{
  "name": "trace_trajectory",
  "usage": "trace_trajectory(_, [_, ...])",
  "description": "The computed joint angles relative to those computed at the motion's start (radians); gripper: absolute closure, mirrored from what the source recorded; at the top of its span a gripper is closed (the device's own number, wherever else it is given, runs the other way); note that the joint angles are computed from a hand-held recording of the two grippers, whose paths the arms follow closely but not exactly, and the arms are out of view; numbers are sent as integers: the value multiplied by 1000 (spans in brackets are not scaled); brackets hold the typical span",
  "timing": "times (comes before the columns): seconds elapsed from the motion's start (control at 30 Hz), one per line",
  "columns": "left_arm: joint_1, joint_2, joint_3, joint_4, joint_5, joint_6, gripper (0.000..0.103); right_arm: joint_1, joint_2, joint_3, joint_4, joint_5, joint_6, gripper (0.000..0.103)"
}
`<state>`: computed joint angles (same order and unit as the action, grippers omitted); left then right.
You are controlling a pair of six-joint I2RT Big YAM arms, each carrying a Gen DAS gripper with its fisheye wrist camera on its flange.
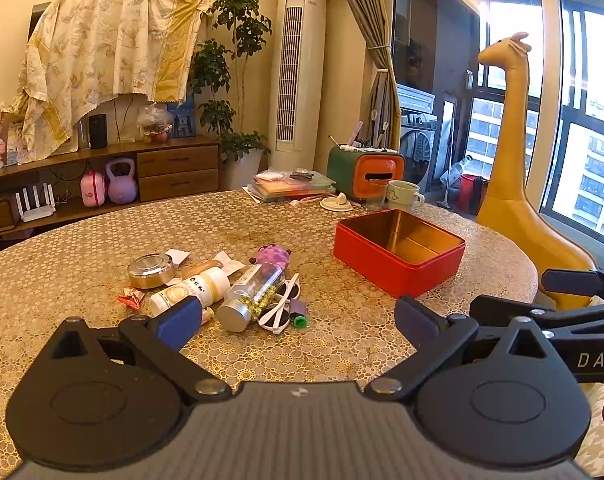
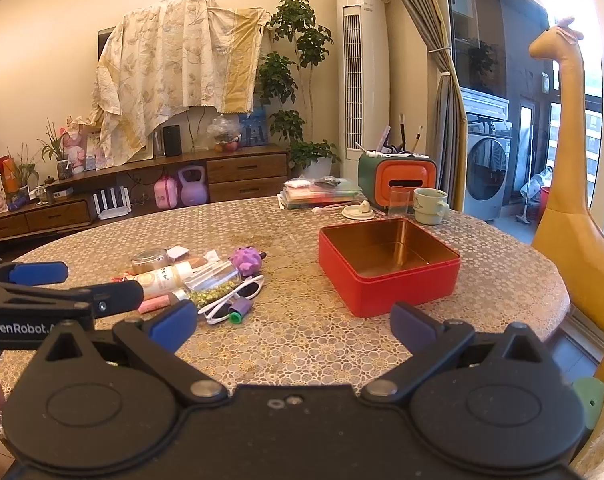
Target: Organize rigid objects
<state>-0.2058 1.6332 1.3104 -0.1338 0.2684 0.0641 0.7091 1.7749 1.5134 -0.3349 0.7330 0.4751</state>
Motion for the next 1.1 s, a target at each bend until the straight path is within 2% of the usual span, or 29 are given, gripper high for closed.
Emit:
trace_trajectory(0.4, [2,-3,-4,0,-8,3,0,-1,5,7,-10,-7,-1,0])
trace_trajectory(0.5, [7,2,14,-35,-15,-16,0,-5,7,12,-15,-19,-2,0])
trace_trajectory(0.63, [22,9,18,-20,-13,-27,0,-15,15,24,-13,-49,-18,0])
trace_trajectory(0.8, [40,35,44,-29,-41,-25,0,-34,49,74,-40,-115,-62,0])
trace_trajectory(0.9, [46,64,64,-11,-103,-23,0,-54,83,123,-68,-160,-71,0])
trace_trajectory(0.97, [52,92,93,-14,-118,-10,0,-73,103,150,-76,-222,-71,0])
trace_trajectory(1.1, [61,162,175,-42,-129,2,0,-102,155,221,-109,-280,-82,0])
